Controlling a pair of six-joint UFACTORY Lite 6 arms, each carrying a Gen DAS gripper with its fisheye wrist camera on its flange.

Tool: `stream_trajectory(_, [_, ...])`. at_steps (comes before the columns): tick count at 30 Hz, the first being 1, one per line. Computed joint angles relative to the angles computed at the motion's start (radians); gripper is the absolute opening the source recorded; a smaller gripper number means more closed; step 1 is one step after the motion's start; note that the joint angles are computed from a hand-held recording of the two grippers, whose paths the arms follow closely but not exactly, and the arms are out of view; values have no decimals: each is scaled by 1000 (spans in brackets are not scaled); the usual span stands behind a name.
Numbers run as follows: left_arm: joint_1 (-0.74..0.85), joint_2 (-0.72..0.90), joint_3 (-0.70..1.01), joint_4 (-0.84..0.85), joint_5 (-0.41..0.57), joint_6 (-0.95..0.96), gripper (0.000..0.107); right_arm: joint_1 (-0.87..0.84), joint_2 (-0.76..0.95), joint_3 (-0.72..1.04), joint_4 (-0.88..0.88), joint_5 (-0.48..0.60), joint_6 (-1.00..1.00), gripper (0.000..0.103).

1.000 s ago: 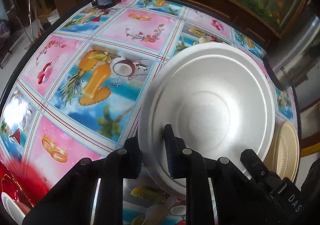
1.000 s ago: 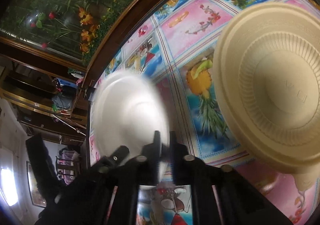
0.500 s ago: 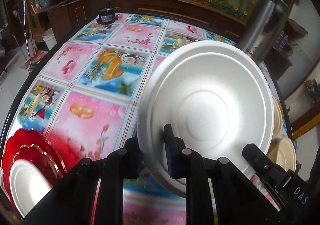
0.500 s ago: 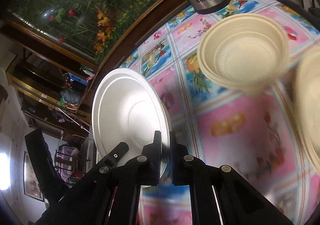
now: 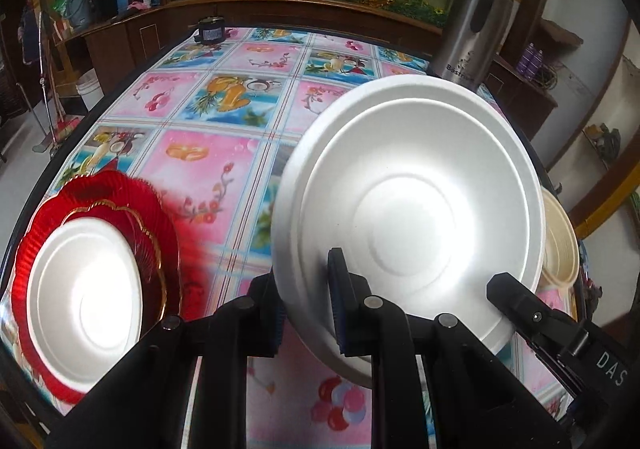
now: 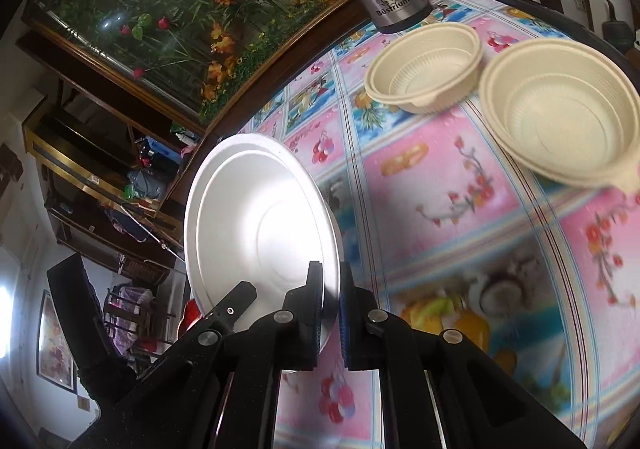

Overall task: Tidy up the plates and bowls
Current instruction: 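Carry the white plate with the left tool toward the stack in the right tool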

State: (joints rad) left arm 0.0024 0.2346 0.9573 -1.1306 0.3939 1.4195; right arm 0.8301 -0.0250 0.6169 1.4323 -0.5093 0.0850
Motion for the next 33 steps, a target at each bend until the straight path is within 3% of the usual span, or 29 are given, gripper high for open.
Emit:
stream_trajectory(19, [229, -142, -152, -135, 124, 286, 16, 230, 61, 107, 214, -148, -139, 7])
stream_trajectory(33, [404, -66, -67, -111, 213, 326, 16, 222, 223, 328, 232, -95, -293, 7])
